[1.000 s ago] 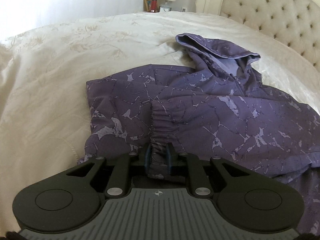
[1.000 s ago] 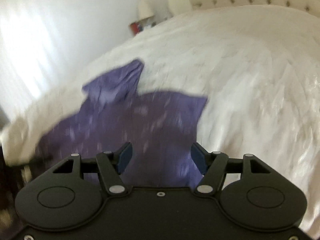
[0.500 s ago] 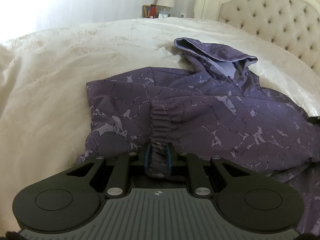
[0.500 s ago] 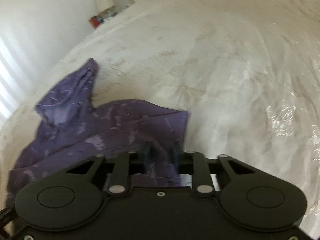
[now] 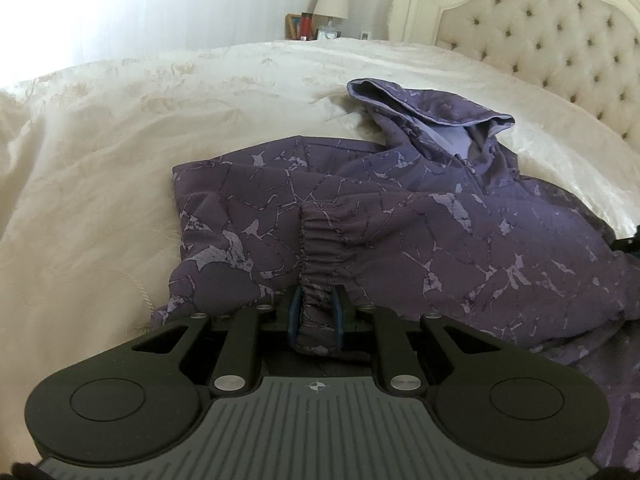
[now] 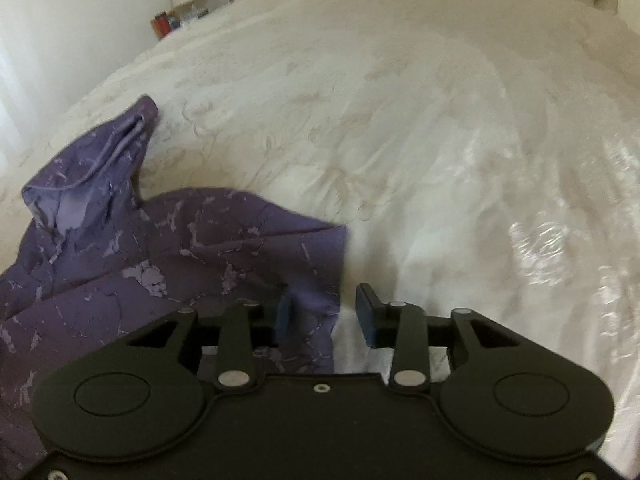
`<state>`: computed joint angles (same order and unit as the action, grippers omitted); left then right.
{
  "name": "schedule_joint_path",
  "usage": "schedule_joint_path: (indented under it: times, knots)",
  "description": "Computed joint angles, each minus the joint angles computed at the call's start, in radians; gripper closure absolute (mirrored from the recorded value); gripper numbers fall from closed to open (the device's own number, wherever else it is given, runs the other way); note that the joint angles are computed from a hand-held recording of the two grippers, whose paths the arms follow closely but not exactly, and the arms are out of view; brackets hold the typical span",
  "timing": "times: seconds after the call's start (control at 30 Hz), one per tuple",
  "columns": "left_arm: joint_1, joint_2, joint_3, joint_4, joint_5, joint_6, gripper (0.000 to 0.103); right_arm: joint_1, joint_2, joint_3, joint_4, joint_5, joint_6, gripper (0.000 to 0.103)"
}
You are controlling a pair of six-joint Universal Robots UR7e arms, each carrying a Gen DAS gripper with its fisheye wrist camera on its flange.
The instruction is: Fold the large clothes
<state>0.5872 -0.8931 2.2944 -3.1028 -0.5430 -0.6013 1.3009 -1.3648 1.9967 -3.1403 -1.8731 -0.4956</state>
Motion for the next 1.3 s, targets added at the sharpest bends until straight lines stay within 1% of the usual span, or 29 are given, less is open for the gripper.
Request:
schedule_joint_path:
  times: [0.1, 0.17, 0.23, 0.27, 0.33, 0.4, 0.43, 0.5, 0.6, 0.7, 0.77, 0.83, 0.9, 0.97, 1.1, 1.2, 1.3]
  knots:
    - [-0.002, -0.033, -0.014, 0.079, -0.015, -0.022, 0.086, 0.004, -0.037, 0.036, -0.049, 0.023, -0.038, 0.056]
    - [-0.011, -0.066, -0.022, 0.142, -0.026, -0.062, 0.086, 0.007, -0.067, 0.064, -0.080, 0.065, -0.071, 0.053]
    - [-0.038, -0.093, -0.018, 0.156, -0.009, -0.097, 0.086, 0.010, -0.100, 0.089, -0.092, 0.115, -0.097, 0.050]
    - [-0.057, -0.097, -0.017, 0.139, 0.011, -0.088, 0.086, 0.011, -0.115, 0.099, -0.089, 0.138, -0.107, 0.049]
    - [-0.089, -0.086, -0.026, 0.093, 0.055, -0.030, 0.085, 0.021, -0.135, 0.108, -0.064, 0.175, -0.118, 0.049]
    - [-0.107, -0.052, -0.053, 0.009, 0.079, 0.074, 0.082, 0.035, -0.144, 0.113, -0.039, 0.201, -0.130, 0.049]
    - [-0.108, -0.033, -0.066, -0.035, 0.072, 0.119, 0.079, 0.044, -0.145, 0.115, -0.027, 0.212, -0.136, 0.049]
    - [-0.093, 0.004, -0.099, -0.096, 0.024, 0.186, 0.077, 0.057, -0.146, 0.113, 0.011, 0.243, -0.144, 0.049]
    - [-0.051, 0.063, -0.147, -0.093, -0.029, 0.207, 0.077, 0.085, -0.125, 0.106, 0.040, 0.256, -0.172, 0.049]
    - [-0.004, 0.114, -0.174, -0.092, -0.077, 0.189, 0.077, 0.111, -0.092, 0.104, 0.032, 0.257, -0.211, 0.049]
    - [0.016, 0.138, -0.183, -0.093, -0.095, 0.183, 0.077, 0.123, -0.057, 0.090, 0.022, 0.255, -0.228, 0.049]
    - [0.034, 0.170, -0.198, -0.124, -0.092, 0.240, 0.077, 0.133, -0.024, 0.079, 0.003, 0.244, -0.230, 0.049]
    - [0.041, 0.199, -0.197, -0.186, -0.081, 0.312, 0.077, 0.141, 0.021, 0.059, -0.026, 0.234, -0.230, 0.049]
    - [0.039, 0.218, -0.190, -0.234, -0.076, 0.342, 0.076, 0.147, 0.071, 0.033, -0.058, 0.226, -0.228, 0.049]
    - [0.044, 0.257, -0.180, -0.363, -0.079, 0.390, 0.076, 0.153, 0.180, -0.037, -0.113, 0.212, -0.225, 0.049]
    - [0.046, 0.275, -0.185, -0.409, -0.076, 0.417, 0.076, 0.157, 0.263, -0.102, -0.152, 0.196, -0.225, 0.049]
    - [0.055, 0.279, -0.186, -0.441, -0.091, 0.412, 0.076, 0.163, 0.330, -0.174, -0.164, 0.184, -0.207, 0.049]
